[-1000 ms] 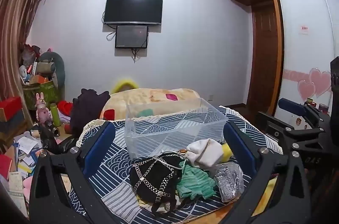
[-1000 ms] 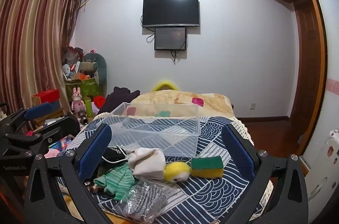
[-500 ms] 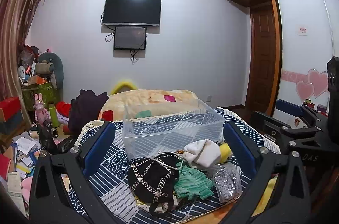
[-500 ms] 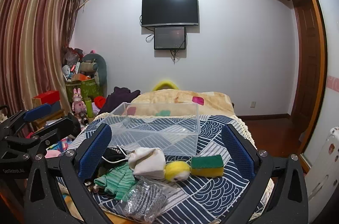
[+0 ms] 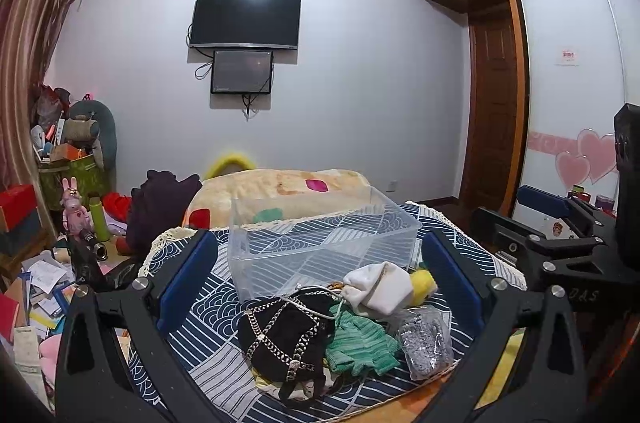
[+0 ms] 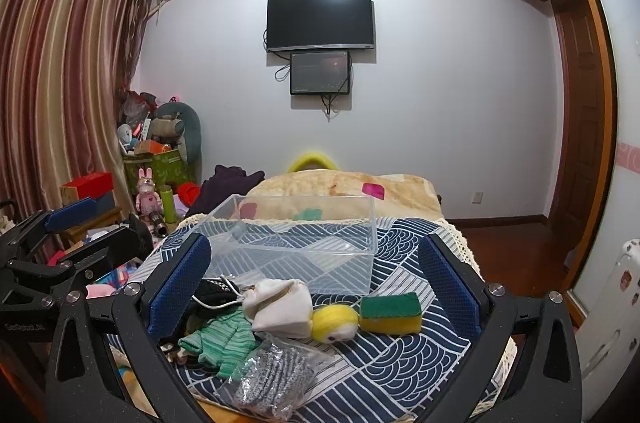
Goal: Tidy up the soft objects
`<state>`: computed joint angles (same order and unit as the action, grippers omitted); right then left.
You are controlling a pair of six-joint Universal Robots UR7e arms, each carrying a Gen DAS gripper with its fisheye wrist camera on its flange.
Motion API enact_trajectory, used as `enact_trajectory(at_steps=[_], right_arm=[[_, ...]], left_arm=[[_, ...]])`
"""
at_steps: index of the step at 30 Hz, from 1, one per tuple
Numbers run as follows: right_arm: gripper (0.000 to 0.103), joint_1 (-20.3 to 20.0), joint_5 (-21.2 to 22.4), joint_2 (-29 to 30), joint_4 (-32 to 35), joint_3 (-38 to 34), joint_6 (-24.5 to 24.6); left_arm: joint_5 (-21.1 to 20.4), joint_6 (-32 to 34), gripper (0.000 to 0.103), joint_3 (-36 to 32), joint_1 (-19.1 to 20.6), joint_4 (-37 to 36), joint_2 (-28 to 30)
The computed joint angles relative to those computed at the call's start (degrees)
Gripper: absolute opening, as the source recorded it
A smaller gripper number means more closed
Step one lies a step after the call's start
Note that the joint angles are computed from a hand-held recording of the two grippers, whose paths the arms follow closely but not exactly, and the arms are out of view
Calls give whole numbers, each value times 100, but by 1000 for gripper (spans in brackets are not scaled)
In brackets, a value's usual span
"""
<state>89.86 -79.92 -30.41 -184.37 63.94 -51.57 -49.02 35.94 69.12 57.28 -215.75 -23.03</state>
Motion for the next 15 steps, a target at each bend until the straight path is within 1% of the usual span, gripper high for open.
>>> enact_trajectory(at_steps=[15], right_arm=[[103, 7, 16, -53, -8, 79, -25]], left_arm=[[-33, -89, 103, 63, 3, 15, -46]])
